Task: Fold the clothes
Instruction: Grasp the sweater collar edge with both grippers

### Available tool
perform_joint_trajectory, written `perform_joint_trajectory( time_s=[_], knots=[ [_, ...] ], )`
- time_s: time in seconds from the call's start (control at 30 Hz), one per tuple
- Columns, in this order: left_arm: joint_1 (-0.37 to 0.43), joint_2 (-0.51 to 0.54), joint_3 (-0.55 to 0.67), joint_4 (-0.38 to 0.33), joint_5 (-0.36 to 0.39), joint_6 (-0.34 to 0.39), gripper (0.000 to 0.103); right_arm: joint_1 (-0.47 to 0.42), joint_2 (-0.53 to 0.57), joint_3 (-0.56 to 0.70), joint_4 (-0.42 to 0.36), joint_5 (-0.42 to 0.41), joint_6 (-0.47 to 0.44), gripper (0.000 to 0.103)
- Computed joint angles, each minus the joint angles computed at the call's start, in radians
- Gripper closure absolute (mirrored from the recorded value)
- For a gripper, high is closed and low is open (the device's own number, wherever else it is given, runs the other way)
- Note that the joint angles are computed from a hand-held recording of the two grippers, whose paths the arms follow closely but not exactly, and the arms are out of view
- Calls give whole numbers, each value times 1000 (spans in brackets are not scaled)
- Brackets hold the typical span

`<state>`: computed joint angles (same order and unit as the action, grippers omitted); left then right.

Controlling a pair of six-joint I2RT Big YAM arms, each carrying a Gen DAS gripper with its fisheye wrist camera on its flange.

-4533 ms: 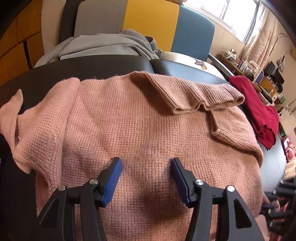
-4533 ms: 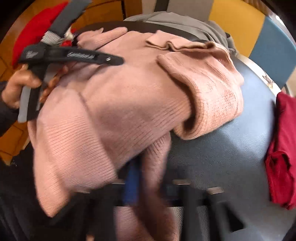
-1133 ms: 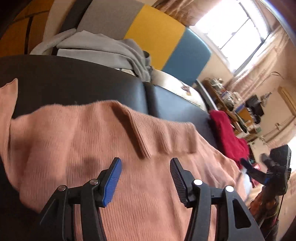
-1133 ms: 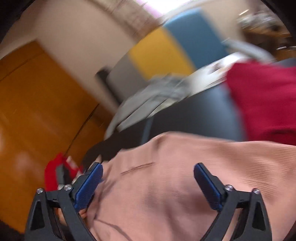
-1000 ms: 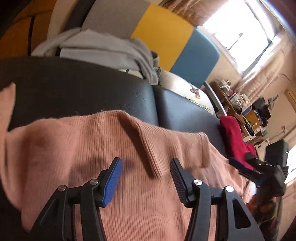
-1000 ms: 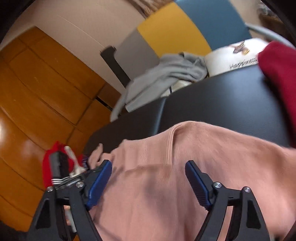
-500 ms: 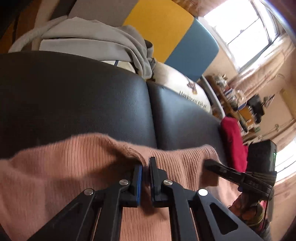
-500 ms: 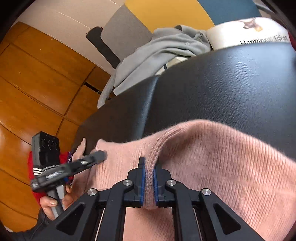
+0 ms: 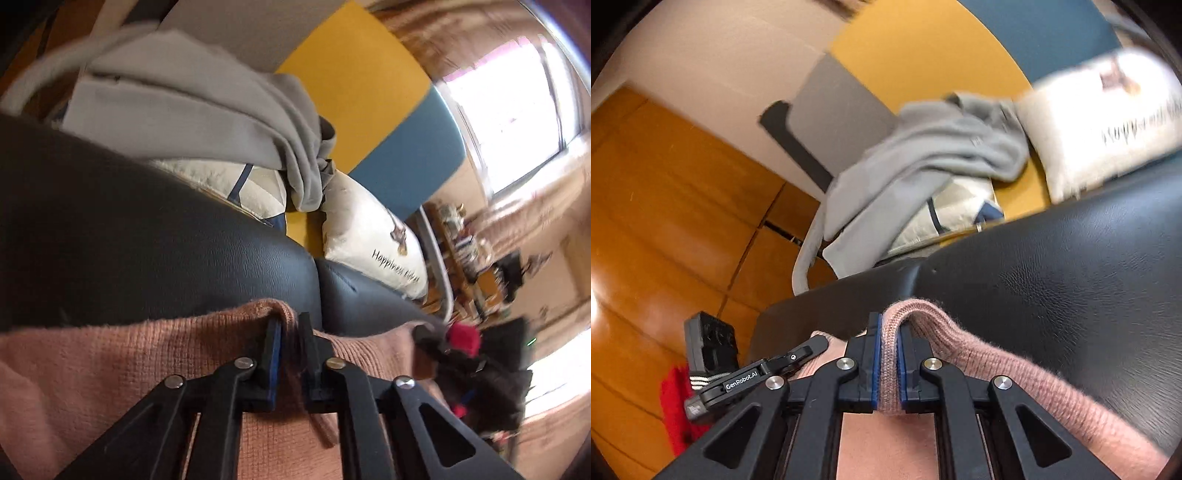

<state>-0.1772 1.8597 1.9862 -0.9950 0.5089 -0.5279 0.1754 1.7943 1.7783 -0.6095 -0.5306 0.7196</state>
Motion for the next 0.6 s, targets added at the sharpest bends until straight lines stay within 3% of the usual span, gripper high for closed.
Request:
perform_joint_trajectory(
  time_s=[0.1, 0.17, 0.2, 0.27, 0.3, 0.37, 0.47, 0.57, 0.6],
  knots=[
    [26, -11, -25, 69, 69, -74, 83, -26, 14, -46, 129, -70, 139, 87],
    [39, -43, -66, 119, 100, -91, 82, -44, -8, -112, 263, -124, 260, 69],
    [40, -46, -67, 97, 115, -65, 82, -46, -30, -143, 301, -132, 265, 62],
    [39, -48, -65, 46, 136, -19, 82, -48, -62, -187, 357, -167, 273, 31],
    [36, -46, -63, 16, 143, 4, 82, -48, -71, -203, 390, -197, 294, 27],
    [24, -42, -58, -54, 143, 73, 82, -43, -71, -194, 376, -229, 281, 25],
    [13, -34, -55, -104, 169, 138, 81, -30, -47, -136, 257, -262, 218, 20],
    [15, -12, -41, -59, 258, 86, 79, -23, -12, -83, 202, -281, 197, 19],
    [18, -3, -32, -8, 288, 31, 79, -23, 5, -61, 198, -295, 207, 18]
  ],
)
